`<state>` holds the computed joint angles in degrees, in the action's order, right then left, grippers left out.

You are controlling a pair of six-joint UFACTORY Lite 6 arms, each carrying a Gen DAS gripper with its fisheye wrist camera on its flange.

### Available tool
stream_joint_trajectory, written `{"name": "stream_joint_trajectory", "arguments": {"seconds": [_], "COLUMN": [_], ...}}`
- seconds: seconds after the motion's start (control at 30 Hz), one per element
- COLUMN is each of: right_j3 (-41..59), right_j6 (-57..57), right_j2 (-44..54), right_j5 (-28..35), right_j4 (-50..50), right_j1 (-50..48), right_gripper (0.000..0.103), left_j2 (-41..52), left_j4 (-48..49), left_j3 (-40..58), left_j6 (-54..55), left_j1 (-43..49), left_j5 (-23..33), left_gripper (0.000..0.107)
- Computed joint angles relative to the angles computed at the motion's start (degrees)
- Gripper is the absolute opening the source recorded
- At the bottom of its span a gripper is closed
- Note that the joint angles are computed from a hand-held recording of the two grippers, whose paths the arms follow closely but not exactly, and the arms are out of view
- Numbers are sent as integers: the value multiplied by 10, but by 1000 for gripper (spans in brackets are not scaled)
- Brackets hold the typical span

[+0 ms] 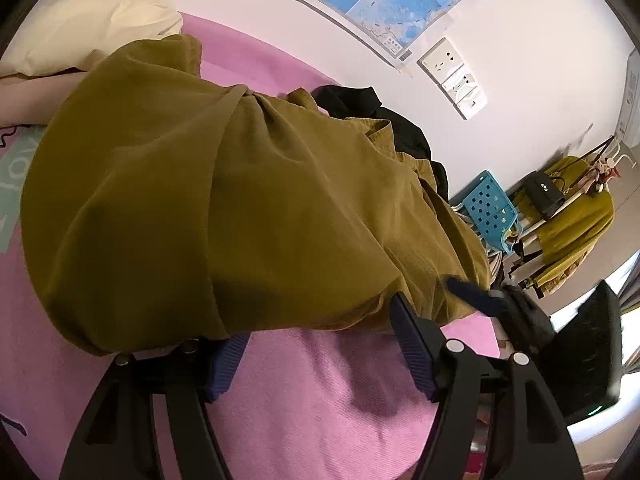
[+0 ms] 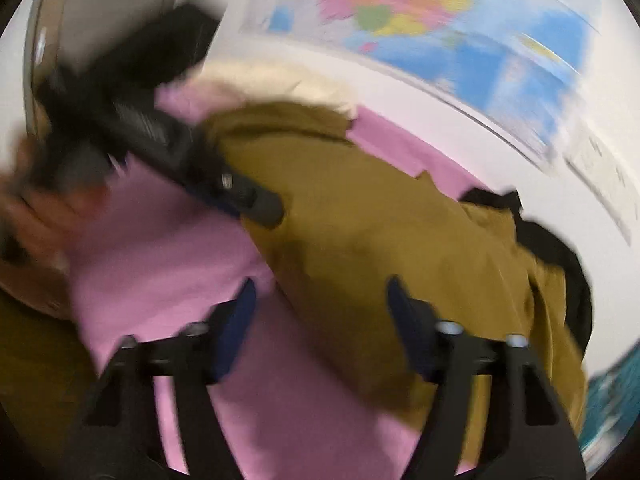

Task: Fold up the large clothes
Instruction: 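Grasp the olive jacket bundle with both grippers from its sides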

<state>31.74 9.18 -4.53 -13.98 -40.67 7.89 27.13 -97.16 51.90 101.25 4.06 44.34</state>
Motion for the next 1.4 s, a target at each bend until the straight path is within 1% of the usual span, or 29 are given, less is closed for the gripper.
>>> {"name": "stream_joint_trajectory", "arguments": {"seconds": [0.03, 0.07, 0.13, 0.17, 0.2, 0.23, 0.27, 0.3, 0.33, 0.4, 0.5, 0.53, 0.57, 0.6, 0.67, 0.73, 0.83, 0.9, 0.93, 0.97, 1.0, 1.03, 1.1, 1.17, 1.23, 1.27, 1.33, 1.37, 1.4], "right_j3": [32, 46, 56, 55, 60, 60, 59, 56, 58, 68, 64, 69, 74, 77, 70, 62, 55, 48, 38, 25, 10, 1, -6, -1, 19, 24, 47, 55, 58], "right_j6": [35, 94, 214, 274, 329, 361, 368, 357, 354, 398, 404, 413, 434, 464, 477, 469, 479, 511, 537, 563, 583, 606, 673, 740, 782, 793, 827, 825, 822], "right_j2": [31, 47, 54, 47, 40, 30, 26, 23, 27, 37, 25, 26, 28, 31, 28, 25, 34, 34, 28, 14, -2, -10, -8, 24, 79, 98, 151, 166, 172], "right_j5": [18, 11, -62, -94, -106, -105, -99, -92, -88, -106, -107, -107, -113, -128, -143, -143, -151, -157, -178, -208, -234, -262, -359, -424, -453, -453, -449, -456, -460], "right_j4": [-44, -95, -179, -236, -279, -298, -298, -277, -254, -269, -263, -272, -289, -315, -327, -324, -336, -364, -388, -415, -435, -460, -544, -612, -654, -659, -658, -648, -631], "right_j1": [0, -8, -63, -95, -109, -111, -106, -98, -94, -103, -99, -100, -105, -115, -125, -122, -123, -127, -139, -161, -187, -214, -320, -430, -515, -542, -592, -602, -609], "right_gripper": [23, 19, 17, 17, 17, 17, 17, 17, 16, 17, 17, 17, 17, 17, 17, 17, 17, 23, 33, 49, 55, 63, 65, 73, 74, 75, 74, 71, 72], "left_j2": [-2, -1, 4, 16, 22, 24, 28, 35, 33, 33, 68, 66, 51, 41, 49, 63, 78, 88, 90, 92, 92, 95, 102, 110, 103, 94, 77, 74, 69], "left_j4": [4, 10, 18, 35, 41, 40, 41, 47, 41, 19, 54, 45, 19, -12, -29, -43, -49, -35, -29, -21, -14, -10, 1, 22, 29, 27, 21, 19, 19], "left_j3": [-3, -3, -1, 9, 14, 18, 24, 32, 32, 27, 63, 60, 49, 39, 45, 46, 59, 85, 96, 109, 120, 127, 145, 163, 165, 158, 148, 139, 136], "left_j6": [2, -1, -7, -19, -25, -29, -35, -44, -44, -33, -80, -76, -67, -48, -54, -65, -73, -97, -104, -106, -104, -104, -111, -121, -112, -102, -76, -56, -49], "left_j1": [4, 5, 10, 17, 19, 17, 15, 10, 5, -5, -18, -16, -18, -12, 22, 52, 73, 67, 58, 44, 31, 24, 11, 10, 4, 1, -10, -4, -8], "left_j5": [5, 8, 15, 36, 47, 50, 54, 60, 54, 44, 40, 41, 19, 11, 47, 83, 109, 94, 77, 56, 30, 14, -6, -14, -30, -39, -66, -68, -78], "left_gripper": [68, 69, 70, 71, 71, 74, 82, 85, 85, 85, 87, 87, 86, 86, 85, 85, 85, 86, 85, 84, 81, 73, 68, 62, 52, 49, 47, 46, 46]}}
